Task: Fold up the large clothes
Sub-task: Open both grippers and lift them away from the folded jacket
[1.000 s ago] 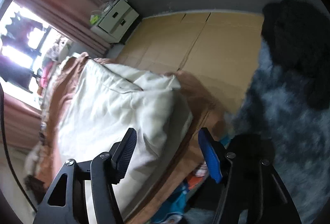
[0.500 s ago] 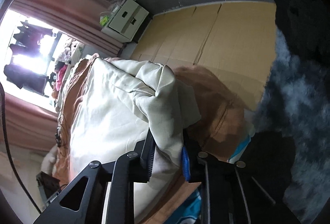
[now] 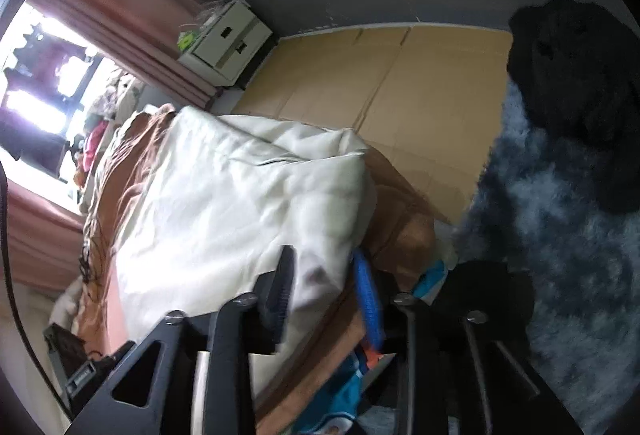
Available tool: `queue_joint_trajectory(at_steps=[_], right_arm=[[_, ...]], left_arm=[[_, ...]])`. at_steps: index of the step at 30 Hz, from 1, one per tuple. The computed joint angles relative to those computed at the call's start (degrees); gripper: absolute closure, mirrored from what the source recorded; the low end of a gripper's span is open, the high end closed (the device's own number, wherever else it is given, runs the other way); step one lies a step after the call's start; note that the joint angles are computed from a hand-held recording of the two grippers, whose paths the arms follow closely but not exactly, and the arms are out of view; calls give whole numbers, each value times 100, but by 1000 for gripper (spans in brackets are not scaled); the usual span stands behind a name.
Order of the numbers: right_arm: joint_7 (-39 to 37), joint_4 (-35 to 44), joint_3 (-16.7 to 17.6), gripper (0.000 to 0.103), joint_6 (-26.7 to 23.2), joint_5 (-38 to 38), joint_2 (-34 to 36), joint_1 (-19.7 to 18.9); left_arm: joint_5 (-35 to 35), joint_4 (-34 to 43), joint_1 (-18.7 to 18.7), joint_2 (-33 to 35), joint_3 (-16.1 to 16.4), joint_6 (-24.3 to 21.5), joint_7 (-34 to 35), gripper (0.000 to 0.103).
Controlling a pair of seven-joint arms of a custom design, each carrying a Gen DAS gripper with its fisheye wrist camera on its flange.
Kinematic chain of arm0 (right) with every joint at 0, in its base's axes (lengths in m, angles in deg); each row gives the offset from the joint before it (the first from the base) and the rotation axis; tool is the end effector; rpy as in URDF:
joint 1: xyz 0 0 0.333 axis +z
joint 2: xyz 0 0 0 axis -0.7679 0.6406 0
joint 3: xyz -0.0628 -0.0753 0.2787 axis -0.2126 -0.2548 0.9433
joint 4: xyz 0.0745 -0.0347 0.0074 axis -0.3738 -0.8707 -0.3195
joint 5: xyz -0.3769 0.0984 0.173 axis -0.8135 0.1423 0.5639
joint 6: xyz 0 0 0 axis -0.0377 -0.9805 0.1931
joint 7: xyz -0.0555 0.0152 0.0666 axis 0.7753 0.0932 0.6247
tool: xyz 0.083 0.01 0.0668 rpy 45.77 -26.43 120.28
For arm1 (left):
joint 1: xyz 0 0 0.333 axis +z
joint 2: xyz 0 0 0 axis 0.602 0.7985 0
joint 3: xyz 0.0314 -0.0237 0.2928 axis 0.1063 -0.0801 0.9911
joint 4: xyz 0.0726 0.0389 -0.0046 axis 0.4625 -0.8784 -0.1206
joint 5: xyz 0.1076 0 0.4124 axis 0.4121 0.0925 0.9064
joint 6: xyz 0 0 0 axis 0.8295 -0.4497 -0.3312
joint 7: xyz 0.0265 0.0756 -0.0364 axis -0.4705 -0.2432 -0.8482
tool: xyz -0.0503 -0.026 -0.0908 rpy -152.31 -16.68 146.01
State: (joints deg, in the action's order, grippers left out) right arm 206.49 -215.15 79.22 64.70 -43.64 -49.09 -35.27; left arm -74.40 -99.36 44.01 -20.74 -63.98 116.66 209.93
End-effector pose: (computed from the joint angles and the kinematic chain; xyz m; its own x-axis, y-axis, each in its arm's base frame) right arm 0.3006 0.1048 0.5122 -0.5871 -0.5811 -0.5636 -0.4609 0.8123 -0.3574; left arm 0.5315 0.0258 0.5049 -0.3174 -0.7838 0.5338 -0.9375 0.1745 -0.3012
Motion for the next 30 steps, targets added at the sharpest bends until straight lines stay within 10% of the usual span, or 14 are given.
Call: queue_joint_trajectory(at_steps=[10,21,30], right_arm=[[23,661,438,34,-997,-169,-340,326],[234,1689,1153,1,-1870,-395,-223,821],[479,2622,1654,0,-2326,-616,201,1139]], left_arm=[[58,-174,127,-950,300,-173,434,41],[120,-412,437,-2081,945,-565,870,9],[111,-129,784,-2550,1537,-1119,1275,2]])
